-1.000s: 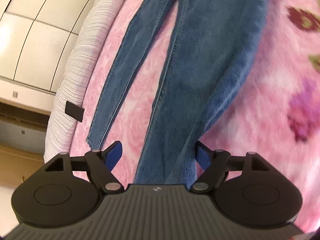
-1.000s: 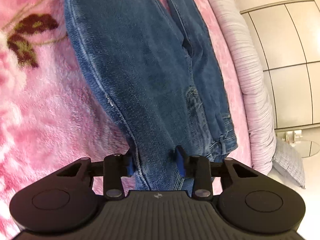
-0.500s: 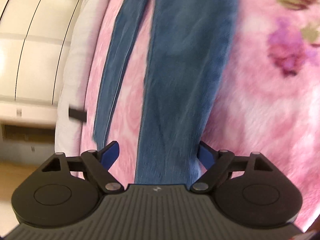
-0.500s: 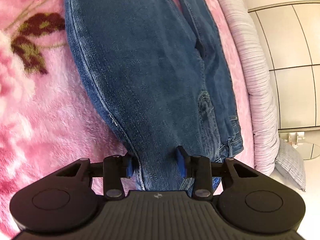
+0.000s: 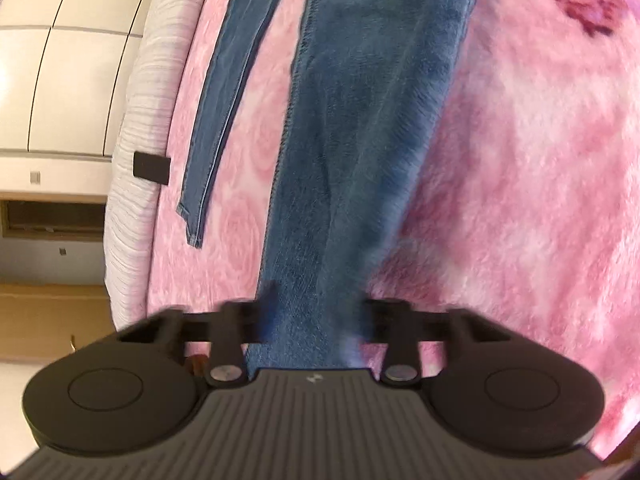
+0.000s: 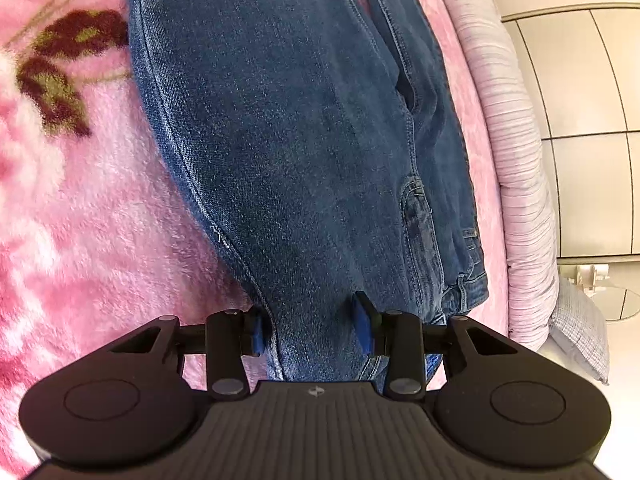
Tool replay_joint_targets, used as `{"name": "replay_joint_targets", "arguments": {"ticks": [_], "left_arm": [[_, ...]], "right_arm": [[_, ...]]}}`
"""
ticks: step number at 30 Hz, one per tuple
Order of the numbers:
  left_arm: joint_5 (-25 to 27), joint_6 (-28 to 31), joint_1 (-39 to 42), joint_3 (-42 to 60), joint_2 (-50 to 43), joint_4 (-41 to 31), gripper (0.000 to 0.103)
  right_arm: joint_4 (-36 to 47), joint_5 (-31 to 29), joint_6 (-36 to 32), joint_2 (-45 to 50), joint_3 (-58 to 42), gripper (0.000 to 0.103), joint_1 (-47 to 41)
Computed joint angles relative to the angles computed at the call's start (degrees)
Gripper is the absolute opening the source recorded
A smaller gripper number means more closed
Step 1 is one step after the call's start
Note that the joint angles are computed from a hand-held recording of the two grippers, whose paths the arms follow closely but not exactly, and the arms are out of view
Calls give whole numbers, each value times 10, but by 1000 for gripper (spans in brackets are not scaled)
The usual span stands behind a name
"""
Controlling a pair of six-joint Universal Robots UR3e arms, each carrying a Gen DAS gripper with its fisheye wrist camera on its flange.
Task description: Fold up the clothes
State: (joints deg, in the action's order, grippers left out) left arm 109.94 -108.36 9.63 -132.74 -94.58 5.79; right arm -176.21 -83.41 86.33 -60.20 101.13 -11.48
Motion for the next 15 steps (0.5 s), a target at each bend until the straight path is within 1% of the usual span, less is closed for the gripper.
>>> {"name": "replay_joint_targets", "arguments": {"ticks": [1, 2, 3, 5, 7, 11, 15], "left_arm": [[-7, 0, 5, -2, 14, -9, 7], [-14, 1, 8, -4, 29, -20, 6], [-20, 1, 11, -3, 45, -33, 6], [-30, -2, 16, 7, 73, -68, 5], [-40, 5, 22, 22, 89, -96, 5], [-69, 26, 43, 37, 145, -169, 5], [-77, 18, 47, 51, 230, -275, 5]], "right_arm": [[9, 1, -1, -4, -2, 32, -2], [20, 5, 1, -9, -5, 28, -4], [34, 6, 4, -14, -10, 18, -5], [60, 8, 13, -23, -20, 14, -5], [104, 6, 31, -22, -58, 10, -2], [170, 15, 34, -41, -101, 7, -8], [244, 21, 30, -90, -113, 6, -18]]}}
